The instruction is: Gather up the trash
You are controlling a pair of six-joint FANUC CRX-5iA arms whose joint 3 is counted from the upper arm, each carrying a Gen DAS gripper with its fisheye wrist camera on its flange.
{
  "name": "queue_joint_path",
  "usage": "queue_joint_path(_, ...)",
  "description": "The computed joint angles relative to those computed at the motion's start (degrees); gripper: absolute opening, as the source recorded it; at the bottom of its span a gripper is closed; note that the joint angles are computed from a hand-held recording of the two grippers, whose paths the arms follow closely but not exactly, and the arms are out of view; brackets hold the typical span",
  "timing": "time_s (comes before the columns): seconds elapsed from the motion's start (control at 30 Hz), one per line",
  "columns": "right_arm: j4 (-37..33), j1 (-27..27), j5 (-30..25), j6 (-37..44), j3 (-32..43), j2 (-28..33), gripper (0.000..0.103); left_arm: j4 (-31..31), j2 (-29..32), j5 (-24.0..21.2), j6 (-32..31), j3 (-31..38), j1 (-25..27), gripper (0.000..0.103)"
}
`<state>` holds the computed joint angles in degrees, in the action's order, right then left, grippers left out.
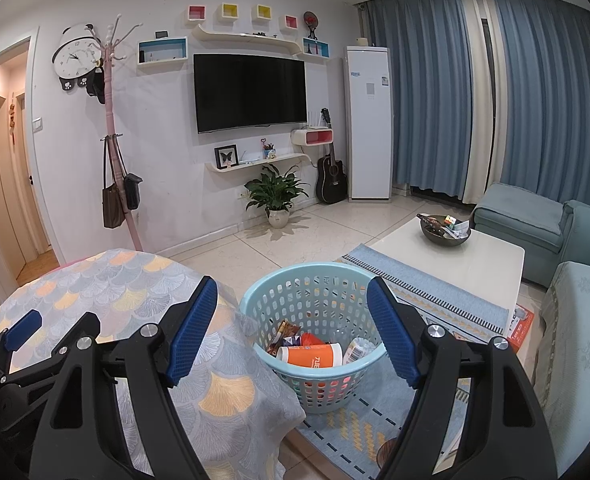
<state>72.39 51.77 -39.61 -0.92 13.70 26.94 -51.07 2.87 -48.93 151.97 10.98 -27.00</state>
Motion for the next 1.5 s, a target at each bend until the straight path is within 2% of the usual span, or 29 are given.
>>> queue_joint_path(0.43, -0.3, 0.5, -0.1, 0.1, -0.3, -0.7, 0.073, 0.8, 0.8, -0.9, -0.4, 0.9, 0.0, 0.095)
queue_joint_path(0.6, -5.6, 1.9, -3.2, 5.0, 2.6, 0.2, 0.073, 0.2, 0.3, -3.6, -0.3, 1.1, -1.3, 0.095)
queue_joint_path(0.77, -10.0, 2.5, -3.3, 7.5, 3.9, 0.1, 0.073, 1.1, -1.7, -5.3, -1.8, 0.1, -1.6, 0.095)
queue_joint_path(0.9, -9.4, 3.0, -2.9, 7.2, 3.6, -0.4, 0.073, 2.2, -3.5, -6.9, -1.6, -0.6, -1.1, 0.095)
queue_joint_path(1.23, -8.9, 4.8, -1.7, 8.8, 3.9, -0.4, 0.073, -2.5, -6.5, -13.4, 1.0, -1.9, -4.3, 0.095)
queue_joint_path(1.5, -10.7, 6.2, -1.4, 13.5, 7.8, 1.3, 0.073, -3.6, -9.8, -15.0, 2.3, -3.6, -4.4, 0.095)
